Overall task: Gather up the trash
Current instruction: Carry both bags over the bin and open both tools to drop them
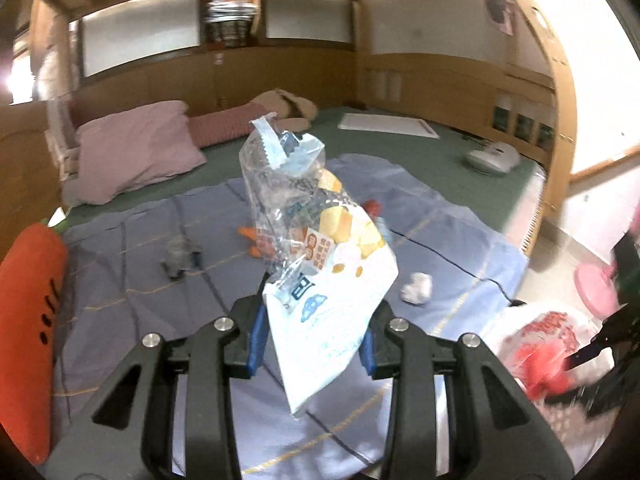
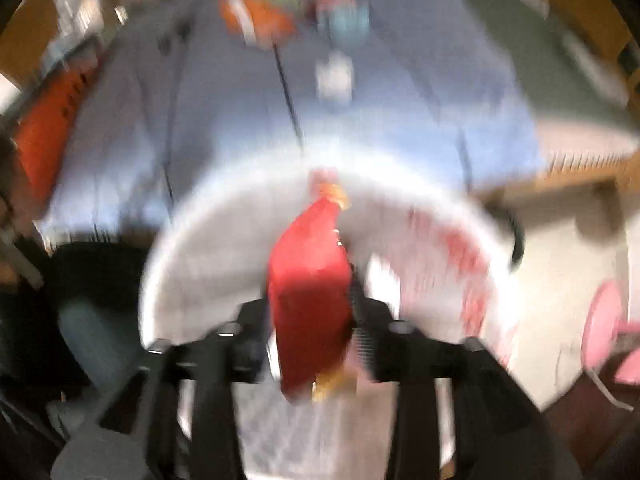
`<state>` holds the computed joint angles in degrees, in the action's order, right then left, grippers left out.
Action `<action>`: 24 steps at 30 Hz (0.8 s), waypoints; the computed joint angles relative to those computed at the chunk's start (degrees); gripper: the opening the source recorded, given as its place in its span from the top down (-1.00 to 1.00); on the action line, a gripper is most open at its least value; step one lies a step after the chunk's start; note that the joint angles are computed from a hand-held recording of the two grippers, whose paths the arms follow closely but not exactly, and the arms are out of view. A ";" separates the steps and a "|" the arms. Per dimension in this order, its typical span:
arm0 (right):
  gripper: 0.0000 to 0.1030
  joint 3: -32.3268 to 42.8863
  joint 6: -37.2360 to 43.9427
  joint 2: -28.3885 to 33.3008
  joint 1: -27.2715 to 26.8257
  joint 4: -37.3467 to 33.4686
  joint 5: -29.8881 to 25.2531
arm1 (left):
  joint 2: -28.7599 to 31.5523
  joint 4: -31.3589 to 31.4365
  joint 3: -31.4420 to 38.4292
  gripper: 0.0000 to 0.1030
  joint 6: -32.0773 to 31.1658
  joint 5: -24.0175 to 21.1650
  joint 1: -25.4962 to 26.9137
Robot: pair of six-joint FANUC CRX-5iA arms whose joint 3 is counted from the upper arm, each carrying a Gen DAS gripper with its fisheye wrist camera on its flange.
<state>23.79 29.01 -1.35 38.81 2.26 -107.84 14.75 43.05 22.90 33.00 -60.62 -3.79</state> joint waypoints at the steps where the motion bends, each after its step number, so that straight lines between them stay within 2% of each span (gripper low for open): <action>1: -0.23 0.26 0.07 0.51 0.19 -0.87 -2.43 | 0.06 0.37 -0.03 0.28 -0.52 -0.73 -0.13; 3: -0.29 -0.20 -1.23 -0.40 1.37 1.55 -3.09 | 0.38 2.90 -0.19 0.28 -2.54 -4.98 -0.17; 4: -0.37 -0.23 -2.48 -0.97 1.62 2.83 -3.03 | 1.40 4.48 0.81 0.28 -3.26 -9.19 -0.11; 6: -0.39 0.00 -6.71 -1.98 3.19 10.35 -4.80 | 3.51 7.03 2.87 0.28 -3.76 -17.77 0.04; 8: -0.43 0.79 -9.71 -1.49 4.95 20.59 -9.06 | 6.78 10.38 5.57 0.28 -4.08 -29.41 -0.38; 10: -0.52 -0.05 -13.21 -2.63 6.58 27.38 -9.13 | 7.80 11.39 5.78 0.24 -6.91 -37.28 -1.32; 11: -0.52 -0.43 -14.40 -3.35 6.78 28.49 -8.57 | 7.55 11.39 5.06 0.21 -8.27 -39.20 -1.67; 12: -0.52 -0.99 -16.19 -4.51 6.99 29.67 -7.22 | 7.41 10.79 4.58 -0.02 -9.55 -41.79 -2.19; 13: -0.52 -1.38 -17.63 -5.33 7.21 30.57 -5.79 | 7.21 10.09 4.14 -0.37 -10.34 -43.55 -2.66; 14: -0.52 -1.59 -18.40 -5.64 7.27 31.28 -4.92 | 6.02 9.13 2.49 -0.49 -11.54 -43.64 -2.95; 15: -0.52 -1.66 -18.45 -5.76 7.05 31.75 -4.53 | 4.98 8.66 1.32 -0.69 -12.59 -42.58 -2.87; 18: -0.52 -1.26 -18.41 -4.97 6.26 33.31 -2.87 | 4.07 8.98 1.05 -0.79 -13.22 -38.82 -1.95; 20: -0.52 0.25 -17.23 -3.55 4.48 33.11 -0.89 | 5.87 10.19 4.13 -0.81 -8.50 -35.36 -0.55; 21: -0.53 0.86 -16.66 -2.98 3.81 32.80 -0.10 | 6.80 9.51 6.24 -0.81 -5.80 -32.70 -0.04; 23: -0.53 5.16 -12.47 0.40 0.80 30.72 2.63 | 7.02 1.68 10.29 -0.81 2.20 -20.63 1.12; 24: -0.54 6.71 -11.03 1.54 0.07 29.84 3.57 | 7.15 -1.28 11.31 -0.81 4.76 -16.39 1.50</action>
